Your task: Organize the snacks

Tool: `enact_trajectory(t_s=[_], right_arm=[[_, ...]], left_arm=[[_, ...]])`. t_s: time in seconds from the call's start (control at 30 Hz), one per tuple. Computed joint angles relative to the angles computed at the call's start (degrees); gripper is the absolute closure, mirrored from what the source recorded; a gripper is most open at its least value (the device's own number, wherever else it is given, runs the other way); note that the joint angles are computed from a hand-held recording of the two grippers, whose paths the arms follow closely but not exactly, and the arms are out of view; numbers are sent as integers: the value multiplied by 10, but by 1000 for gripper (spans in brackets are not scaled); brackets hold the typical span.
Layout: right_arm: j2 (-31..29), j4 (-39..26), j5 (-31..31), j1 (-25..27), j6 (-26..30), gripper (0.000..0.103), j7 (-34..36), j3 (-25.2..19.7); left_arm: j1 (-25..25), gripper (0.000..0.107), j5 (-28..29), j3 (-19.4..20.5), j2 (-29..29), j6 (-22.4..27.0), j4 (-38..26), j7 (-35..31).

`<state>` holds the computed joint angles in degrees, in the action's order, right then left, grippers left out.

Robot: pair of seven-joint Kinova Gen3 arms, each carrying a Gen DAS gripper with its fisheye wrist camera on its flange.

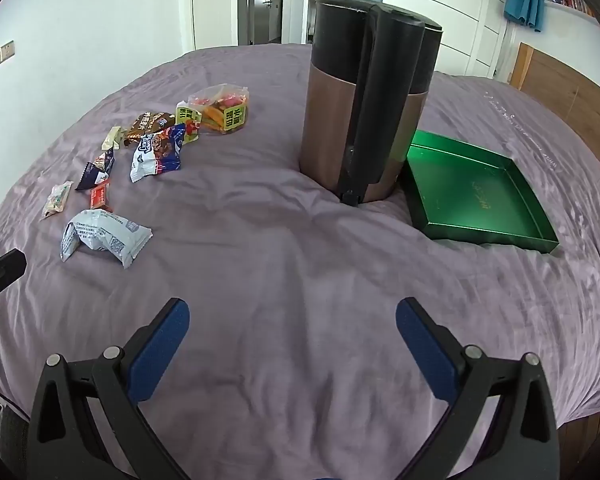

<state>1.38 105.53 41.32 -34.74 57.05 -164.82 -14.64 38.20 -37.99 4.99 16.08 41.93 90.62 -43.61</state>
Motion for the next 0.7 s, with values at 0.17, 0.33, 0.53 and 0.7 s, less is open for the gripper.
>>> enact_trajectory(t_s=[0.17,0.33,0.53,0.7], right_arm=[[-1,1,0,0,0,0,0,0],[1,1,1,1,-3,0,1,1],[1,1,0,1,0,0,-2,0],[-1,2,-1,1,-1,0,-1,0]], left_arm=[[0,6,2,1,-1,2,0,1],[-4,6,11,3,0,3,-1,-3],[-13,6,28,3,2,1,-1,-18],[-10,6,28,-1,1,-2,0,-15]])
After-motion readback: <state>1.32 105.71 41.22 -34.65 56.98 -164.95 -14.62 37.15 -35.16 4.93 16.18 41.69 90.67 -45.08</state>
